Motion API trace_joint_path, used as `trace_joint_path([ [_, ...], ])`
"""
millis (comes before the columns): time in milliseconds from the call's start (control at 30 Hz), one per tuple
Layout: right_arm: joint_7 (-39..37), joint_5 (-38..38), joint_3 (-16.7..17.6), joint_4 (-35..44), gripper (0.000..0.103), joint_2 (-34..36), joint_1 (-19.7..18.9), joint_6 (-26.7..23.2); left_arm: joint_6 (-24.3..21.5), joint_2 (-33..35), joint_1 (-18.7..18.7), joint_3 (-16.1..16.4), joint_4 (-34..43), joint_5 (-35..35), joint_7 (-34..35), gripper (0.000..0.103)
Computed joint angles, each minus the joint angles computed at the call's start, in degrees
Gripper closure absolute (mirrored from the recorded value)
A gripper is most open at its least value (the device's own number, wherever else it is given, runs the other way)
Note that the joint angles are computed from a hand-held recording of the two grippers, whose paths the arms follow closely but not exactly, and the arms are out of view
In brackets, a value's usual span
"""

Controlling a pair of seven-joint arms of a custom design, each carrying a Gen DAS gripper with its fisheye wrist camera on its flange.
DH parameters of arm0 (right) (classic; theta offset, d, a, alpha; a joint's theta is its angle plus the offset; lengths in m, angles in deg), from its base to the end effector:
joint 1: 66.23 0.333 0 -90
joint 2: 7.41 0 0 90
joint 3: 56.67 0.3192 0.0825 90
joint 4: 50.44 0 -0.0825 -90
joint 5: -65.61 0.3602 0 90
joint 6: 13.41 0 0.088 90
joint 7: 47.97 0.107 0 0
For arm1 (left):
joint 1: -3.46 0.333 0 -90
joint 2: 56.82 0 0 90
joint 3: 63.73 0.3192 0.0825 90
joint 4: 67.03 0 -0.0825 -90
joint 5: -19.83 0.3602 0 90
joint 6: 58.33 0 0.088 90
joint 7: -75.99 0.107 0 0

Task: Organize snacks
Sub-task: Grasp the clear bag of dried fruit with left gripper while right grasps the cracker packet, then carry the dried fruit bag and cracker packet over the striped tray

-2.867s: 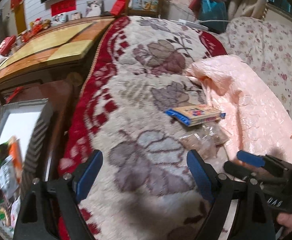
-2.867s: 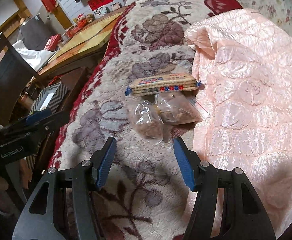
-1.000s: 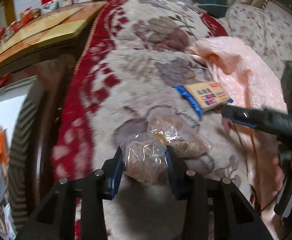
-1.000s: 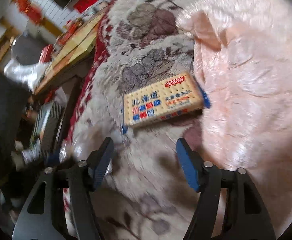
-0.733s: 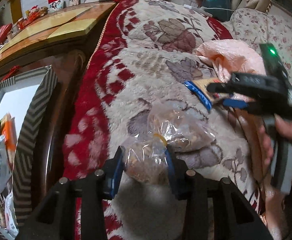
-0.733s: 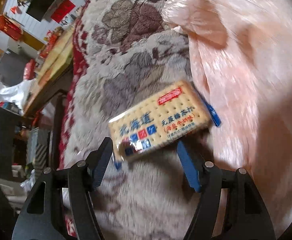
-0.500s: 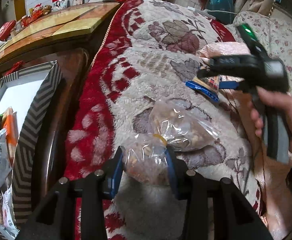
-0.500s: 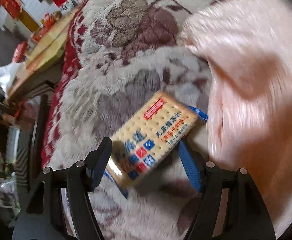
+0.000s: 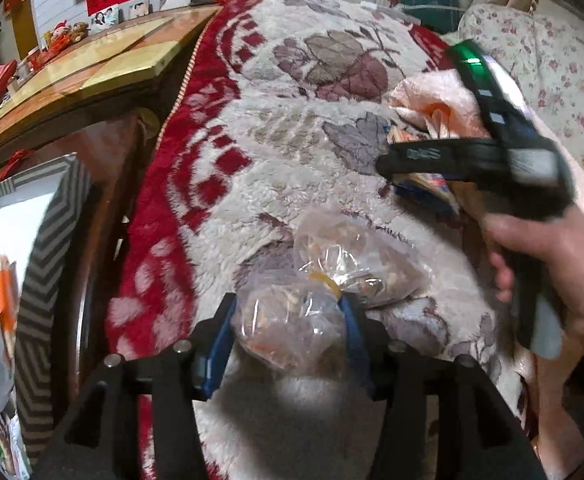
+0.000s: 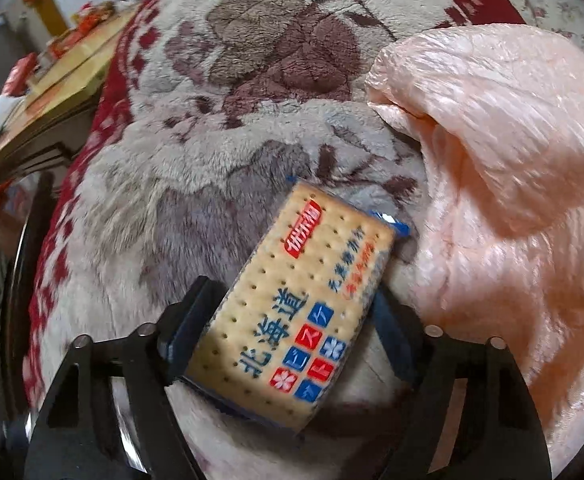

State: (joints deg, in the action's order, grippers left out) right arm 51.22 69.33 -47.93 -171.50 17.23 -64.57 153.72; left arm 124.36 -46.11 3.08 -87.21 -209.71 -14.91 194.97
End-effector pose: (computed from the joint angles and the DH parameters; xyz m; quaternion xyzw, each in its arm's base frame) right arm 0.5920 0.1001 0.2727 -0.6709 0.7162 -0.0729 0.1777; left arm 0.4697 -0.1496 0.2922 -0.5801 0.7730 -0.2323 0.1097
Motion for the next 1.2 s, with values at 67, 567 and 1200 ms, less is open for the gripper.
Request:
trace_joint_path([
  [67,-5.8,3.5,5.2,-3.4,0.047,-1.9,-5.2,1.9,0.1,0.8,1.1,-1.3,0.3,-0.8,0.5,0.051],
  [567,-56.6,60.2,45.1,-22.2,0.049,-19.4,-36.6,3.4,-3.7,-8.2,7.9,-9.3,-4.2,-30.0,23.5,0.063],
  [1200,-61.4,72.6,35.8,-25.7,0.049,-33.6,-20.3,-5.5,-2.9,-22.2,-5.6,5.3,-11.0,-50.6,39.9,0.064],
])
